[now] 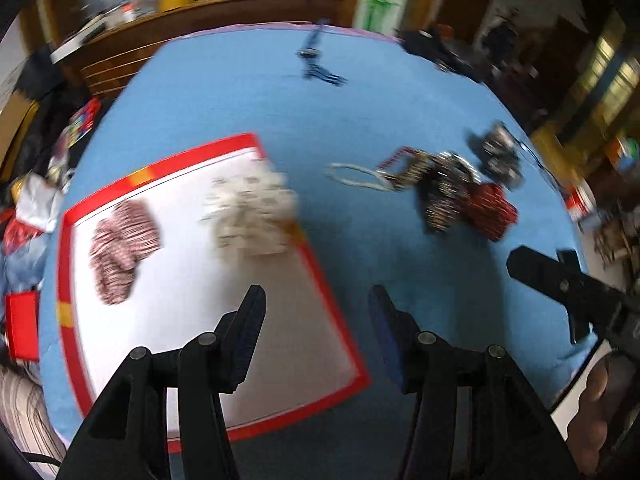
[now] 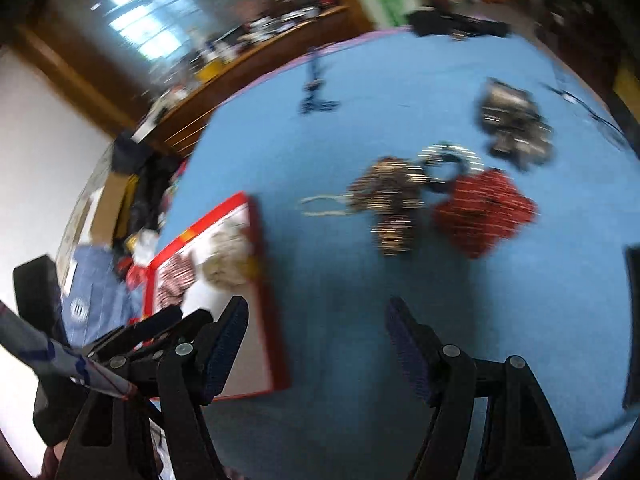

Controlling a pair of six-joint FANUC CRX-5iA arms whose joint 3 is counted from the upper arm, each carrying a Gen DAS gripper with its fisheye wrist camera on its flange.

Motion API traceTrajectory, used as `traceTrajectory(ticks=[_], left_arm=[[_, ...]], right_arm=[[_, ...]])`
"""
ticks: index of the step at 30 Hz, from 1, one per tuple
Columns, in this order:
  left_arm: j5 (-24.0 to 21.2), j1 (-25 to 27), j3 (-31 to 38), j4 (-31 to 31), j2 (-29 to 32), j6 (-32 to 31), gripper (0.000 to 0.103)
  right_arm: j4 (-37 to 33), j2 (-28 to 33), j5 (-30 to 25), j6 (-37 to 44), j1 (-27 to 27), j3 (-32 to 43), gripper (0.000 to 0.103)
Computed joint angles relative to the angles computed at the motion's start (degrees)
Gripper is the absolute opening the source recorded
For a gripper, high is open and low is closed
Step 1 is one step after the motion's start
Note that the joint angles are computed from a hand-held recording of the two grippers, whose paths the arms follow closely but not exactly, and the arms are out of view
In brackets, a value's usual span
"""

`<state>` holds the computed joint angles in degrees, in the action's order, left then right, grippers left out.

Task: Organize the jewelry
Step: 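Move both tools back to the jewelry pile and grasp the black claw clip with left tool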

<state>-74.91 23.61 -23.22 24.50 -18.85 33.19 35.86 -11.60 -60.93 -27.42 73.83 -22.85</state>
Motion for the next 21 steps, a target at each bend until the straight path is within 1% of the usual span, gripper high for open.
traceTrajectory(ticks=[3, 6, 9, 12, 14, 16, 18, 21], left_arm=[[-0.6, -2.7, -0.3, -0.1, -0.4, 0.6, 0.052], [-0.9, -5.5, -0.4, -0.5, -0.5, 2.0, 0.052], [-0.5, -8.7, 0.1, -1.0, 0.4, 3.7, 0.052], [0.1, -12.9, 1.9, -2.0, 2.9, 6.4, 0.052], [1.5, -15.9, 3.2, -3.1, 4.8, 9.0, 0.052], [2.0, -17.7, 4.1, -3.1, 6.4, 10.3, 0.052], [4.3, -20.1, 4.9, -5.0, 7.4, 12.6, 0.052], [6.1, -23.3, 6.4, -6.9, 9.7, 15.7, 0.052]], right_arm=[[0.3, -3.0, -4.1, -4.4, 1.8, -2.2, 0.076], [-0.8, -5.3, -7.8, -6.6, 3.0, -3.5, 0.076], [-1.2, -8.1, -9.1, -9.3, 4.2, -5.6, 0.076], [-1.2, -9.9, -10.9, -11.5, 5.5, -7.0, 0.076], [-1.3, -11.1, -12.0, -11.7, 6.2, -7.7, 0.076], [-1.0, -11.8, -13.1, -12.5, 7.1, -8.1, 0.076], [-1.2, -12.6, -13.6, -12.6, 7.6, -8.7, 0.076], [-1.3, -14.2, -14.8, -14.2, 9.0, -9.9, 0.076]])
